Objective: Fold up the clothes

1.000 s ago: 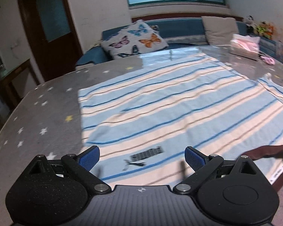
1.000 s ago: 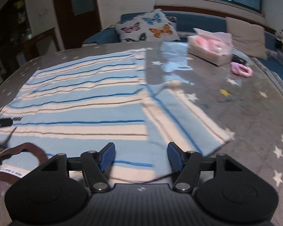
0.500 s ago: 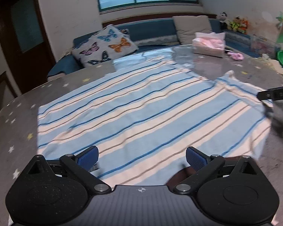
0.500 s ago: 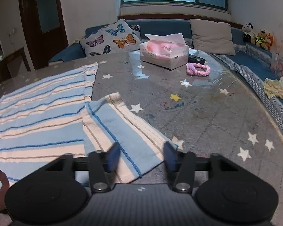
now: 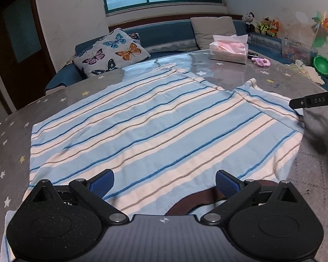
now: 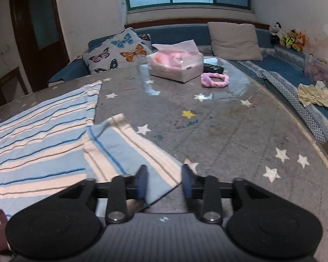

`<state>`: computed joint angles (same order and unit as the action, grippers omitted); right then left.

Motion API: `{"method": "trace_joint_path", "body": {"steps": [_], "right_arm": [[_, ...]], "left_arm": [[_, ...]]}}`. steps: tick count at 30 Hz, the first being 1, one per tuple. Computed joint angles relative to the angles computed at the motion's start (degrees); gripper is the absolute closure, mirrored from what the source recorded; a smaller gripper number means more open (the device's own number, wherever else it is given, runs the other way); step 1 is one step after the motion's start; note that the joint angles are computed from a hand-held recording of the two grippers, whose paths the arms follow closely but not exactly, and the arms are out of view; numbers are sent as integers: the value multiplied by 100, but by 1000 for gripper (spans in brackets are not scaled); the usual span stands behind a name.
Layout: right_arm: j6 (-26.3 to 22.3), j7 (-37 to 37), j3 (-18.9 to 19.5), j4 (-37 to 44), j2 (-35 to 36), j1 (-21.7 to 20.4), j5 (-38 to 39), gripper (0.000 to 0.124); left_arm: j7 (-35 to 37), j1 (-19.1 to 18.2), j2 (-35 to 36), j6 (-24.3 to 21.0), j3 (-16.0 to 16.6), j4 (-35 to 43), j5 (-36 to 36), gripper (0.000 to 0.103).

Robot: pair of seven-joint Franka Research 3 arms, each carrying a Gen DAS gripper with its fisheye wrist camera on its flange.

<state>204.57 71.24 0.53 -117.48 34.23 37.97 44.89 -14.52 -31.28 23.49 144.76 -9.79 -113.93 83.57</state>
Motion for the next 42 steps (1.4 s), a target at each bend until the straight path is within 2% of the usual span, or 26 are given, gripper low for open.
{"method": "trace_joint_path", "body": {"steps": [2,4,6,8,10,16,27,32,34,36,38,41,42], "right_arm": [[-49,-133,-186,99,69,196,234,77],[-9,-118,-117,113,103,128,178,81],[86,54,184,12,58,-183,-166,108],[195,324,466,-119,-5,-478,-521,113],[375,459,541,-222,-60,-527,-695,115],[718,936,1015,-630,-384,-908,-1826,115],[297,1379,1441,-460,-234,-1051,-3225,115],[-107,1217,1223,-375,-210,-760,-3136,109],[-303,1202,1318,-405,-245,-895,-3243,103],[-302,1186,1335,-468,-297,-935,-3274,94],[-204,1191,1343,-540,-362,-962,-3278,92],[-89,1498,1634,-518,-308,-1347,-3499,86],[-153,1543,1597,-454,-271,-1326,-3479,86]], "left_arm": [[-22,3,-4,-1,2,-7,-11,2],[-50,0,-14,5,3,-21,12,2],[-30,4,-8,-5,0,-22,-2,2],[-30,8,-7,-23,-2,-33,-39,2],[-58,9,-30,-39,-2,-65,-58,2],[-287,42,-185,-97,-16,-269,-41,2],[-972,222,-877,-535,-206,-1110,-29,2],[-1315,352,-1262,-835,-350,-1567,-171,2],[-1459,401,-1428,-979,-413,-1778,-267,2],[-1598,436,-1606,-1206,-483,-1988,-452,2],[-1779,474,-1803,-1360,-554,-2215,-592,2],[-2003,512,-2117,-1667,-678,-2583,-944,2],[-2093,534,-2228,-1714,-709,-2716,-1034,3]]}}
